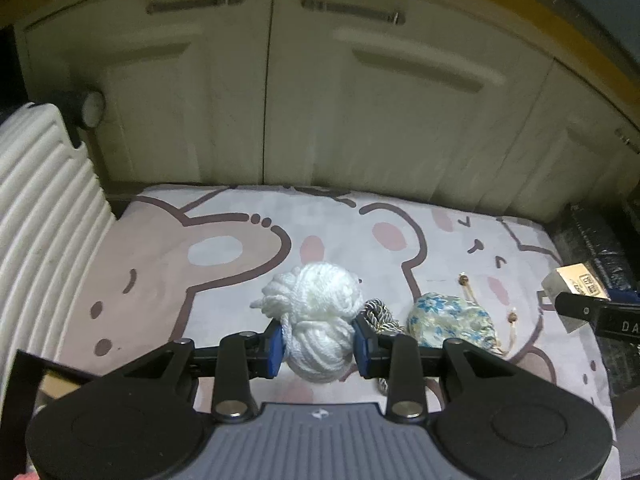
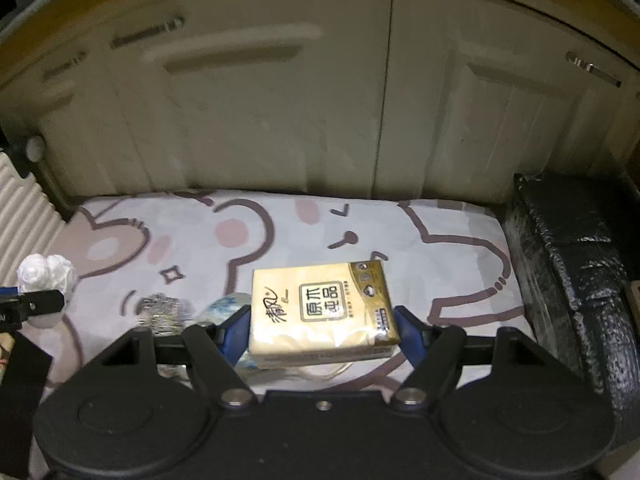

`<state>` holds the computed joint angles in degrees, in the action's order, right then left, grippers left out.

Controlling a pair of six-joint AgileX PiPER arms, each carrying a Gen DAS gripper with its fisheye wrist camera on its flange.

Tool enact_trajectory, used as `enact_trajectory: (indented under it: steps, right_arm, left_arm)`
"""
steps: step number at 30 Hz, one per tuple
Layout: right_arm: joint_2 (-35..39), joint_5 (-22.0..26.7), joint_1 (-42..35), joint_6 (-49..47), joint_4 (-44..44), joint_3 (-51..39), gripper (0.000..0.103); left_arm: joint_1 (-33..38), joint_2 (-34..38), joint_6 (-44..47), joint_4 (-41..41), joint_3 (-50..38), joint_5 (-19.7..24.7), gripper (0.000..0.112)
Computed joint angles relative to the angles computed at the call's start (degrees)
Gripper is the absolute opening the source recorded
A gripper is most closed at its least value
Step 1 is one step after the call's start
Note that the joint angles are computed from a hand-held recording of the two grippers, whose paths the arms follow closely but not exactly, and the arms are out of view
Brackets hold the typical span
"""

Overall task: Organize objects
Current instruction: 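Carry the yarn ball and tissue pack in both tools over the black box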

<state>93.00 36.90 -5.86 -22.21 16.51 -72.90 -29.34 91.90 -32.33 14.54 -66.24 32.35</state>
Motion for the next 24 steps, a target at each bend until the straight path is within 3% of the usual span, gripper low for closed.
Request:
enact_trajectory:
  steps: [14,24]
  right_arm:
    - [-11.1,4.28,5.07,4.96,-0.85,5.24,0.075]
    - [-15.35,7.17,12.69,8.85,-1.83,5.05,0.075]
  left_arm:
    - [4.16,-15.49,7.91,-3.77,5.13,7.43,0.036]
    - [12.18,-25.22,22.79,-12.17,6.3,13.8,0.036]
